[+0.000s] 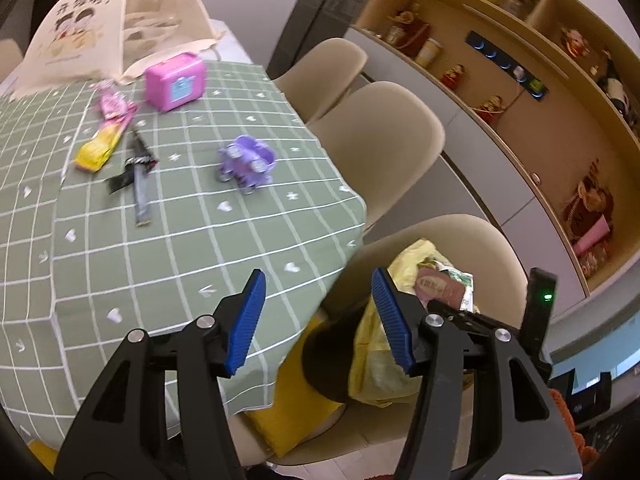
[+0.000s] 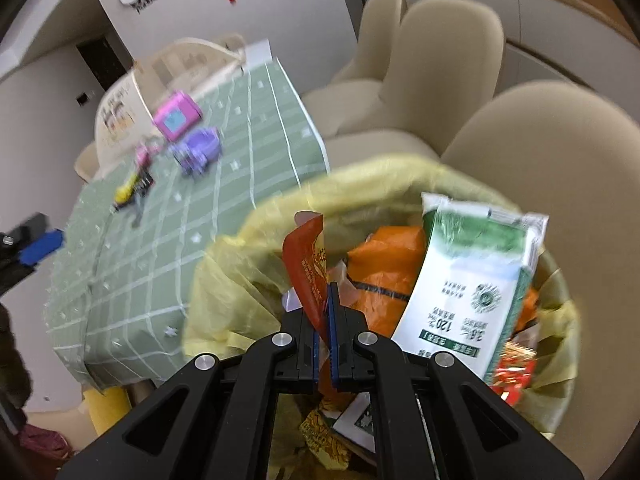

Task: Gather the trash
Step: 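Move both open tools back toward the table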

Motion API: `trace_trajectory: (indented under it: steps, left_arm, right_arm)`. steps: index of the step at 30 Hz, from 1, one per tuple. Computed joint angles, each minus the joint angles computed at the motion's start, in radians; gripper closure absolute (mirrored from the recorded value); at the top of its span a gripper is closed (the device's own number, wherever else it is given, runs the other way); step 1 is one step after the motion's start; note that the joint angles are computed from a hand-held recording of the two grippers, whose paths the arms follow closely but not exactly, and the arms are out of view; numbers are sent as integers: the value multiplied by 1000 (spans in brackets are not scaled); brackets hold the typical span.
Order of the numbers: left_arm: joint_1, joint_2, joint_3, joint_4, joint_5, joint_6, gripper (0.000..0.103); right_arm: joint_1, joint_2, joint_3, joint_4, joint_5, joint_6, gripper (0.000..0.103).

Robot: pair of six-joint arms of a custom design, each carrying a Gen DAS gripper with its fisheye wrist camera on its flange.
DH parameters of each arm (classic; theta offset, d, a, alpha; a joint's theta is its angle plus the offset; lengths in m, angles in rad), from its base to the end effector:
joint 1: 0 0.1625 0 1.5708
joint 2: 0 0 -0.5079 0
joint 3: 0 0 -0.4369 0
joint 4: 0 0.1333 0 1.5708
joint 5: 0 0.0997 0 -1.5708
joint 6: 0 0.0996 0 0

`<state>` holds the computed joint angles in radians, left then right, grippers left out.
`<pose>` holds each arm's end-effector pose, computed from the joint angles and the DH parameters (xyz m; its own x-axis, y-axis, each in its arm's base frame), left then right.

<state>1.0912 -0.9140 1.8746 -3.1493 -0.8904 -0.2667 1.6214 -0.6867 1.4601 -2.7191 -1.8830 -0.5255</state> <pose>-0.1430 -0.6995 0.2013 -0.9266 -0.1565 -0.3420 0.1367 0.7069 -0.6940 0.1447 -0.8266 0.1276 -0.8035 -0.4107 0.4310 -0.5204 0.8362 -0.1734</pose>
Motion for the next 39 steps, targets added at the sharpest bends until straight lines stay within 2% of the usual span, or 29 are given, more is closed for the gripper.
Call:
trace_trajectory:
  steps: [6,9,11,13,14,20,25,28,31,34,39]
  left_arm:
    - [12,-29,41,-11,21,-22,50]
    - [22,-41,51,-18,28,-34,46]
    - [27,-46,54,-21,31,-37,46]
    - [33,-50,56,-21,30,-39,46]
    - [37,-51,54,-17,29,-41,46]
    - [61,-60,46,3,24,-41,46]
    - [90,-77,44,5,18,-51,46]
    - [109,-87,39,5,20,-55,46]
    - [130,-99,33,3,21,-45,46]
    - [155,-114,24,10,31,-20,46]
    - [205,-140,-4,33,30,47,46]
  right_arm:
    - [-2,26,-17,24,-40,43,96]
    - [-1,24,-22,29,-52,59,93]
    - [3,20,-17,20,-72,53,82]
    - [7,8,0,-4,-75,26,52]
    - [8,4,7,-17,-76,16,48]
    - [34,-28,48,-145,-112,-45,47]
    - [50,-59,60,-200,-39,-32,46]
    - [62,-63,53,-192,42,-8,39]
    - [84,-43,24,-149,81,-15,39]
    - [112,-1,-6,-151,78,-46,39]
    - [143,82,-78,-106,80,-25,39]
